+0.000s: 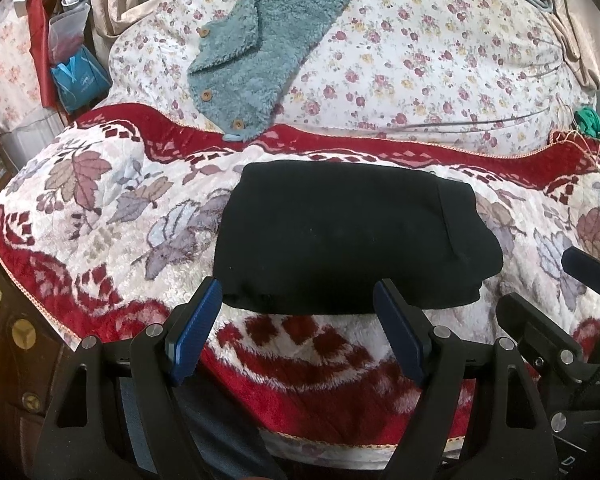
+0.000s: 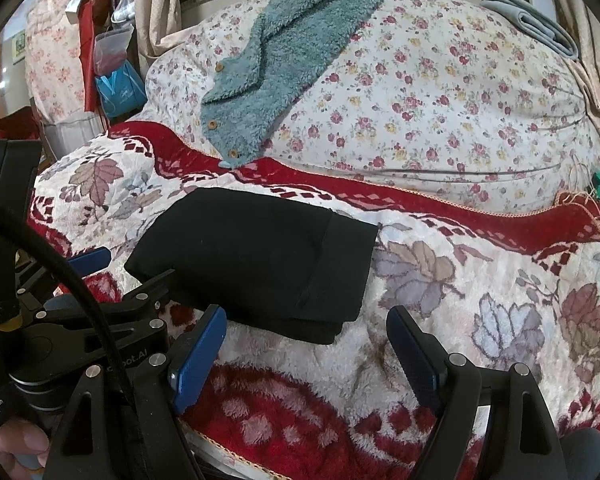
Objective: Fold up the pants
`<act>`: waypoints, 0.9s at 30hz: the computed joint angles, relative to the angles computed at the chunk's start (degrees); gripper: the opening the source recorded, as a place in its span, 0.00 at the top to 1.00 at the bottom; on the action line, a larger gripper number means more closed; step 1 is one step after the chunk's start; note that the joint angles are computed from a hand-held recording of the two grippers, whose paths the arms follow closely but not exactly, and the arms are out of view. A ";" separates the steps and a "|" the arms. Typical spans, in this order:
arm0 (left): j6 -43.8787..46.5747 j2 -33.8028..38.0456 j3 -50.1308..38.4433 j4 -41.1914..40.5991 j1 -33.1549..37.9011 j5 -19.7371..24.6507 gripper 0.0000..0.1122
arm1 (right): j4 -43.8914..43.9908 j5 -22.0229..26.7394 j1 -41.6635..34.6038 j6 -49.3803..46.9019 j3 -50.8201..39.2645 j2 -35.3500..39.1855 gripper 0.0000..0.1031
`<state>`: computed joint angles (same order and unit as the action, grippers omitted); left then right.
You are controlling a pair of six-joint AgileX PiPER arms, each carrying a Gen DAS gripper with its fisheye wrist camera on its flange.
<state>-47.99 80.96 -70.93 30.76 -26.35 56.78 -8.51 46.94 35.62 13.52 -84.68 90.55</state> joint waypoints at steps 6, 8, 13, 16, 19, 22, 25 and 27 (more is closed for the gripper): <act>0.15 0.08 -0.05 -0.24 0.08 -0.08 0.30 | 0.02 0.00 -0.01 -0.02 0.02 -0.01 0.21; 0.05 0.08 0.00 -0.14 0.00 -0.10 0.30 | 0.04 -0.02 -0.02 -0.06 0.01 0.00 0.21; 0.16 0.07 -0.02 -0.29 0.02 -0.14 0.30 | 0.05 -0.04 -0.01 -0.05 0.03 -0.02 0.21; -0.37 0.23 0.04 -0.03 -0.37 -0.10 0.30 | 0.04 -0.01 0.01 0.02 0.13 -0.09 0.21; -0.39 0.25 0.00 0.00 -0.39 -0.02 0.30 | 0.09 0.05 0.00 -0.03 0.01 -0.01 0.21; -0.26 0.24 0.00 -0.09 -0.30 -0.09 0.30 | 0.12 0.08 -0.02 -0.07 -0.05 0.01 0.21; -0.38 0.22 0.00 0.02 -0.40 -0.02 0.30 | 0.02 0.03 0.00 -0.05 -0.03 0.01 0.21; -0.46 0.26 0.06 0.05 -0.43 -0.08 0.30 | 0.15 0.12 -0.02 -0.05 -0.13 0.05 0.21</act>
<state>-48.45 81.21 -70.88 30.81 -26.78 56.70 -8.35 47.06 35.60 13.48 -84.82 90.61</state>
